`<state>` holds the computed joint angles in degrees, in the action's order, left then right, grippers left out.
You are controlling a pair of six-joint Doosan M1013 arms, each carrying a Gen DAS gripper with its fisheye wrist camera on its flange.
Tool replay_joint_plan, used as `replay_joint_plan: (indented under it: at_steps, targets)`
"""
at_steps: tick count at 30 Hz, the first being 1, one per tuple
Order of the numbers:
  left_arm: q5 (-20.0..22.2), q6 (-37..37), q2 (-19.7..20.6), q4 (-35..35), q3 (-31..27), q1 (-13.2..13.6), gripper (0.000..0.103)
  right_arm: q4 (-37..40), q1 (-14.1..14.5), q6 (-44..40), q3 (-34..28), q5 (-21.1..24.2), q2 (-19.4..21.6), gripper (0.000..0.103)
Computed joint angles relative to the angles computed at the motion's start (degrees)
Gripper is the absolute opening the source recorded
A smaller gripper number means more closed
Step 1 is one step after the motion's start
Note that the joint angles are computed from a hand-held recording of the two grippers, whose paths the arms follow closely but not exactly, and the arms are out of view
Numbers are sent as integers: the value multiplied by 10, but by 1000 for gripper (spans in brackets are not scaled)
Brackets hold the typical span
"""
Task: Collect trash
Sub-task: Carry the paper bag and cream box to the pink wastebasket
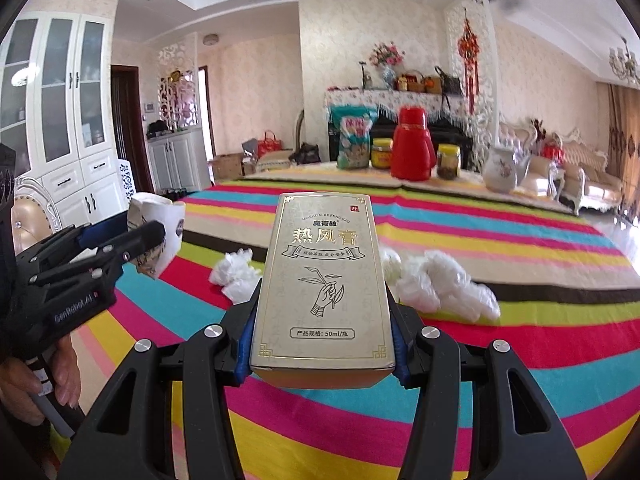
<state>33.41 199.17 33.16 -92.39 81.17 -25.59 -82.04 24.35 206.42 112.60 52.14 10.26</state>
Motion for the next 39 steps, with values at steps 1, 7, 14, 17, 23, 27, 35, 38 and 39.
replay_joint_plan:
  at_steps: [1,7,14,17,23,27,35,38,39]
  targets:
    - [2,3,-4,-1,4,1,50,-4,2,1,-1,1,-1,49]
    - [10,35,-21,-23,27,15,50,-5,6,-26,-16,-11,0,49]
    - [2,31,-31,-28,39,44,50,6,4,-77,-49,-64,17,49]
    - [-7,32,-34,-29,43,57,50,4,2,-97,-71,-97,30,49]
    - [-32,31,-37,-40,50,86,50,-2,7,-134,-117,-152,64,49]
    - [-54,32,-39,-54,55,108,50,7,8,-165,-155,-200,92,49]
    - [-106,14,-32,-70,47,159,50,80,12,-285,-247,-294,157,50]
    - [-122,-44,-20,-33,27,176,50,133,12,-351,-284,-333,181,50]
    - [-126,-59,-17,-23,22,181,50,159,12,-381,-298,-345,190,50]
